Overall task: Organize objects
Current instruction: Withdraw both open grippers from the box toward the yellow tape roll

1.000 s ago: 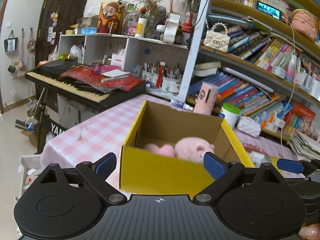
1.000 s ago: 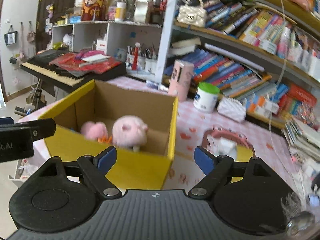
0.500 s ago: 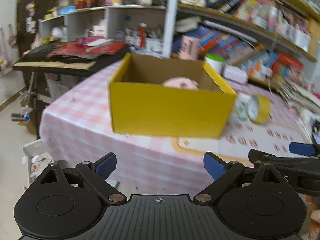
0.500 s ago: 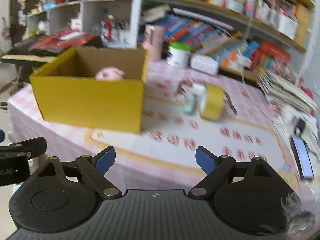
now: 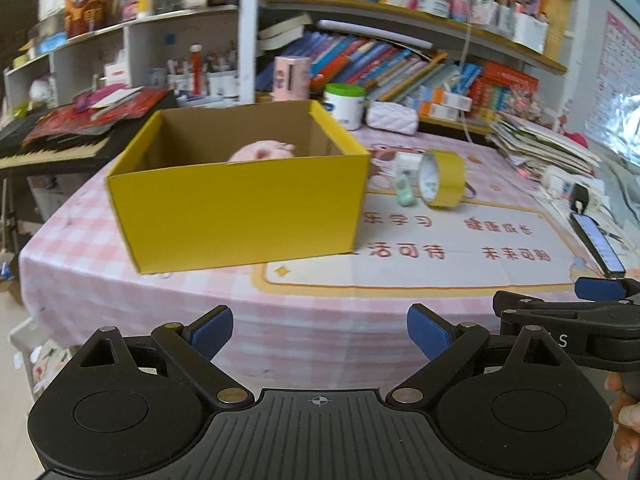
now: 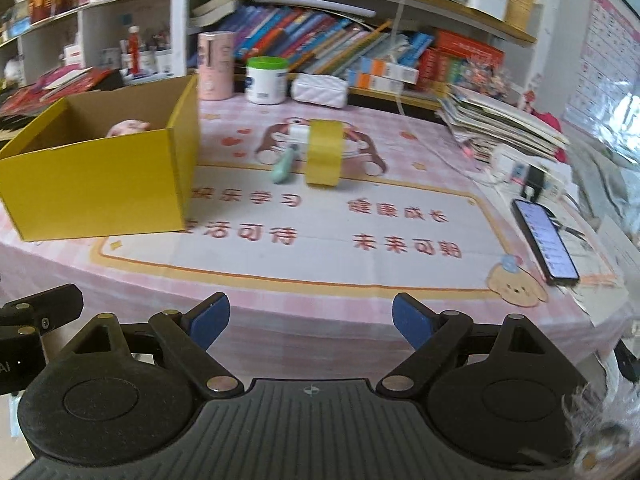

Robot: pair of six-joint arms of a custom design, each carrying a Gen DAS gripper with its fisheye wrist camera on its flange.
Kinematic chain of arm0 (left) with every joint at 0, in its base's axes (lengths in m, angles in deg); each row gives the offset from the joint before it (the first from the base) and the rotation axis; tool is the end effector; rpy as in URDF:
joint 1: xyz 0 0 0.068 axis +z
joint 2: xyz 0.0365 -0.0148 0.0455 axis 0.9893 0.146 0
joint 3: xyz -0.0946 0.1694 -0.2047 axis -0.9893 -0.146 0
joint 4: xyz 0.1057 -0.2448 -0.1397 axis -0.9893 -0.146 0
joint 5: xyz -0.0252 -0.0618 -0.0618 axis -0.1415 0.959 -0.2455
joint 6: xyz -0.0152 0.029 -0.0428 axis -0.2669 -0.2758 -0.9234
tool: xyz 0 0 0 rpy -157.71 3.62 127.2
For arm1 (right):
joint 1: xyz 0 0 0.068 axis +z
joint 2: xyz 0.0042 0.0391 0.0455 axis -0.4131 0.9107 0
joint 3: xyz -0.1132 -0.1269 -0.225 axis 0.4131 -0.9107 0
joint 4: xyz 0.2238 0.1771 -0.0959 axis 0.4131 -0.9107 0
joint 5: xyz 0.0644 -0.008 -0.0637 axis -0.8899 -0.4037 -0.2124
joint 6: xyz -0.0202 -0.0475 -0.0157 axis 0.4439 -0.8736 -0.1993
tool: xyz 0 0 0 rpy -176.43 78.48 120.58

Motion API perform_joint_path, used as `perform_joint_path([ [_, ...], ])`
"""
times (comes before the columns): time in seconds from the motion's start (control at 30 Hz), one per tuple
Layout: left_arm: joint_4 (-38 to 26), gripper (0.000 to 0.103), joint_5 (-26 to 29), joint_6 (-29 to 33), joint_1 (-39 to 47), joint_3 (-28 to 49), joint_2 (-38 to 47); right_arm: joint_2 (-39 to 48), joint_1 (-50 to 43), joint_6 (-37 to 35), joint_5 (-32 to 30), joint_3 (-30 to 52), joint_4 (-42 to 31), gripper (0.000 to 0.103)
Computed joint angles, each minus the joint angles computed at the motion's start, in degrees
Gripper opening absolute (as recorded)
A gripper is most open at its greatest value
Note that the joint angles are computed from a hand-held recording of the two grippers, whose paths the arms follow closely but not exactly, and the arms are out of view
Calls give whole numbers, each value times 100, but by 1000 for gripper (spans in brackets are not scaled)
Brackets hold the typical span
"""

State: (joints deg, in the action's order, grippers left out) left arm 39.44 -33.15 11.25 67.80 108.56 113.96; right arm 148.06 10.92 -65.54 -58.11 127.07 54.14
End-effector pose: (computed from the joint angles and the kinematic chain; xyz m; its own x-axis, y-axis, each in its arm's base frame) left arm 0.2263 -0.0459 0.1270 -0.6232 -0.1711 -0.7631 -0.1761 0.9814 -0.0762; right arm 0.2794 0.1829 0.1226 -0.6285 -0.2216 -0.7456 -0.2250 0.9694 -0.0984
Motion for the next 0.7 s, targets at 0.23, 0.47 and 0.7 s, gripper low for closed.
perform_joint_path([
  [0.23,304,96,81,42,-208,497,811,64,-441,-89,-150,42,9,88],
  [0.47,479,96,119,-3,-394,1194,1708,363,-1022,-404,-527,411,-9,88],
  [0.7,534,95,5,-195,-501,1913,2516,843,-1527,-894,-1025,1042,-51,88],
])
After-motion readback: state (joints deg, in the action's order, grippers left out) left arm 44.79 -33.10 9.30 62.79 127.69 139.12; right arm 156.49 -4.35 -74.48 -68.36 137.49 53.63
